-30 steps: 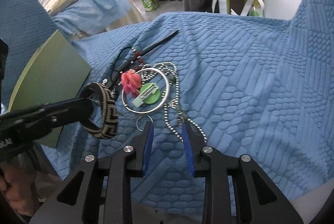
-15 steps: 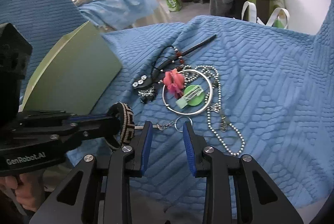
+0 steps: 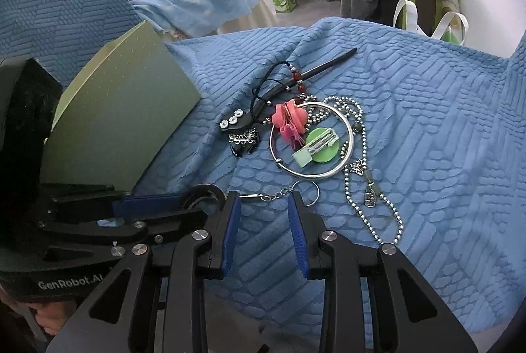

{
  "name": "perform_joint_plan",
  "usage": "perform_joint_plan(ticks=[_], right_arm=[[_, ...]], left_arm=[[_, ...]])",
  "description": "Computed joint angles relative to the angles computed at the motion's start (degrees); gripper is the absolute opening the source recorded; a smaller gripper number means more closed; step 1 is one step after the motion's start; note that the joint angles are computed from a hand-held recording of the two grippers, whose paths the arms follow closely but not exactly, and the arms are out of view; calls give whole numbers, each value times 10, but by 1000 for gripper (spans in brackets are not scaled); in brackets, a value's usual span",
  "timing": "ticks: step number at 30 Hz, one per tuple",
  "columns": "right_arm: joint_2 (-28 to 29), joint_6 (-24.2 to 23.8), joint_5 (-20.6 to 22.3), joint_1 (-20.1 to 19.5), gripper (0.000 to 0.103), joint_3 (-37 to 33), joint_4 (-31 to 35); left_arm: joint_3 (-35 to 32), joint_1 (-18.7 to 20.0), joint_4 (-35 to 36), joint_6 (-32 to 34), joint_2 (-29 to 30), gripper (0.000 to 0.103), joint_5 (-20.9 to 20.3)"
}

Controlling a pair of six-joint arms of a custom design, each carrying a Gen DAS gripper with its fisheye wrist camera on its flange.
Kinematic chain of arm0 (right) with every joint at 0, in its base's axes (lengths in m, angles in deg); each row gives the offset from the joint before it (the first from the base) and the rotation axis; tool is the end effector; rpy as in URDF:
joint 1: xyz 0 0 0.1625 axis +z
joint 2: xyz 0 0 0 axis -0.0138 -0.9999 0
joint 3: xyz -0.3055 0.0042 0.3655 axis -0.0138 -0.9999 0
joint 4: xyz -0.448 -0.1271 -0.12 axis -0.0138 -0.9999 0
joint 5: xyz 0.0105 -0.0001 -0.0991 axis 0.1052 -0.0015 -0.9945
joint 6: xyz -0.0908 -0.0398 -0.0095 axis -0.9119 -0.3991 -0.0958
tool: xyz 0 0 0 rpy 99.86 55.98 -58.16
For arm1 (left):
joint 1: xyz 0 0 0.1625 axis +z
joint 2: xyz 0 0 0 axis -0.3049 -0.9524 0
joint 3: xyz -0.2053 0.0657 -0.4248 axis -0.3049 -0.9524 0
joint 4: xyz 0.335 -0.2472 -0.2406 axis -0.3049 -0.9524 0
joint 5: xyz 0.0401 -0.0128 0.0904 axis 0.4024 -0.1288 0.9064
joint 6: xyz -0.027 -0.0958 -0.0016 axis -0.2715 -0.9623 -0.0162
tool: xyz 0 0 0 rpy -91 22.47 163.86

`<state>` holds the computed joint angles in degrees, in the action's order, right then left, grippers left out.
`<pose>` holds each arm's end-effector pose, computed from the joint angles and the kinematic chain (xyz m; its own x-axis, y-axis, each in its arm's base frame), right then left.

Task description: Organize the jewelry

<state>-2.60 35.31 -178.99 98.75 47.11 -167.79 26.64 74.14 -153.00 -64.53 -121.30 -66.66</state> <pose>0.1833 -0.6339 0.1074 -0.8075 -0.3042 0.5053 -0.4865 0.8280 -0.2789 -0.2001 -0.6194 0.1087 -0.8912 0.2172 -0.3981 0.3047 0.9370 -0.1708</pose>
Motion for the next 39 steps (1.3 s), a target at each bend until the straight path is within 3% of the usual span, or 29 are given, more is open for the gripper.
perform_joint_plan(ticks=[3, 5, 19, 29, 34, 37, 39], right_arm=[[1, -1, -1, 0, 28, -2, 1], [0, -3, 1, 0, 28, -2, -1], [7, 8, 0, 9, 28, -5, -4], [45, -49, -72, 31, 30, -20, -30], [43, -77, -64, 29, 33, -17, -26], [42, -109, -66, 32, 28, -13, -19], [44, -121, -80, 34, 15, -12, -22]], left_arm=[[7, -4, -19, 6, 2, 22, 17], [10, -9, -24, 12, 7, 7, 39], [48, -52, -12, 26, -63, 6, 80], [56, -49, -26, 16, -77, 6, 73], [59, -49, -29, 16, -84, 6, 69], [59, -48, -29, 16, -85, 6, 67], [59, -49, -29, 16, -86, 6, 67]])
